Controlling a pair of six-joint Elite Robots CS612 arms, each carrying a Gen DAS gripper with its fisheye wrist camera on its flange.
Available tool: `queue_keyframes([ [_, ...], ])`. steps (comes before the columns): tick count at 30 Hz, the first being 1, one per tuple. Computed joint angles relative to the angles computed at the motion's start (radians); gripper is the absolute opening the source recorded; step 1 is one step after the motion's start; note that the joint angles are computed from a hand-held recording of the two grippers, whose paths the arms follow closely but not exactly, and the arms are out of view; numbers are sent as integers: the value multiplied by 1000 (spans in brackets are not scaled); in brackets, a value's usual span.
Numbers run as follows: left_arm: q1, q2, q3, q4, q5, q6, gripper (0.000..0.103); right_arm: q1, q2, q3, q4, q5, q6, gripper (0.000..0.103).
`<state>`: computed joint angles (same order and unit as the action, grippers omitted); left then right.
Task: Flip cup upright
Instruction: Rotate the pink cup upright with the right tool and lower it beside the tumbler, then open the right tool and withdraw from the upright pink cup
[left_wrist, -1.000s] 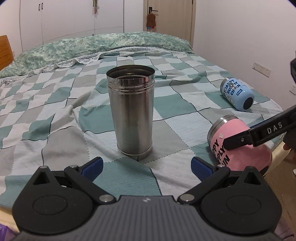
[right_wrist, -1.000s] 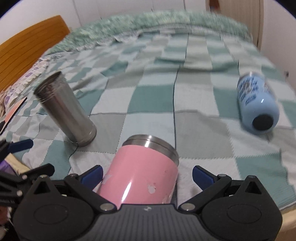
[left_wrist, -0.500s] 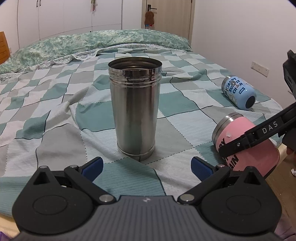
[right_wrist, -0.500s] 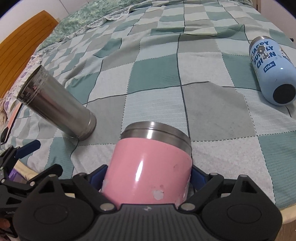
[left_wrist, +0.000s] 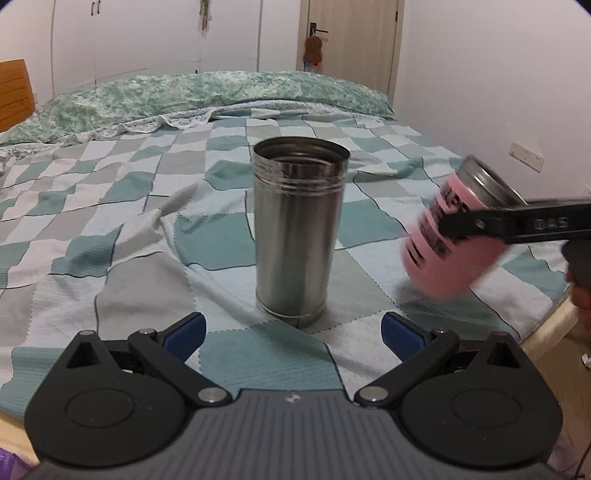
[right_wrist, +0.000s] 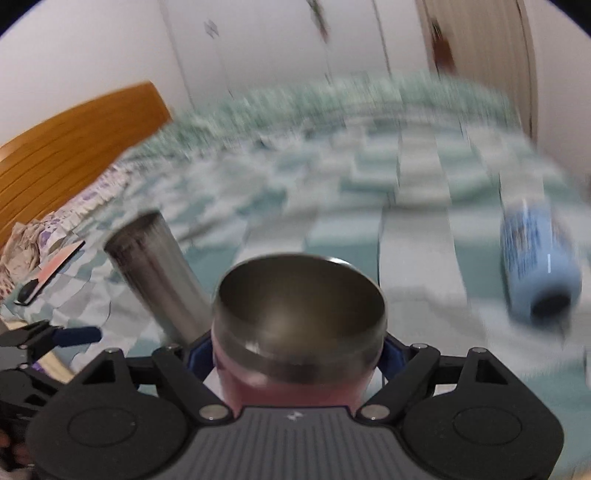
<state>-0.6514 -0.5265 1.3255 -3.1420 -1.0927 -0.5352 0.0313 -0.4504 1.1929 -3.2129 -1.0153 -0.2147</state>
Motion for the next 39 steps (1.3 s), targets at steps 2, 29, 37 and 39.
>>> queue_keyframes([
  [2, 0, -1, 2, 1, 8, -7, 103, 11, 30, -32, -96, -14, -13, 84],
  [29, -68, 26, 4, -186, 172, -50, 103, -10, 89, 25, -508, 21, 5, 103],
  [37, -150, 121, -76, -395, 350, 61, 103, -80, 65, 179, -783, 21, 25, 103],
  [39, -167, 141, -93, -411, 383, 82, 103, -93, 61, 206, -791, 14, 30, 103],
])
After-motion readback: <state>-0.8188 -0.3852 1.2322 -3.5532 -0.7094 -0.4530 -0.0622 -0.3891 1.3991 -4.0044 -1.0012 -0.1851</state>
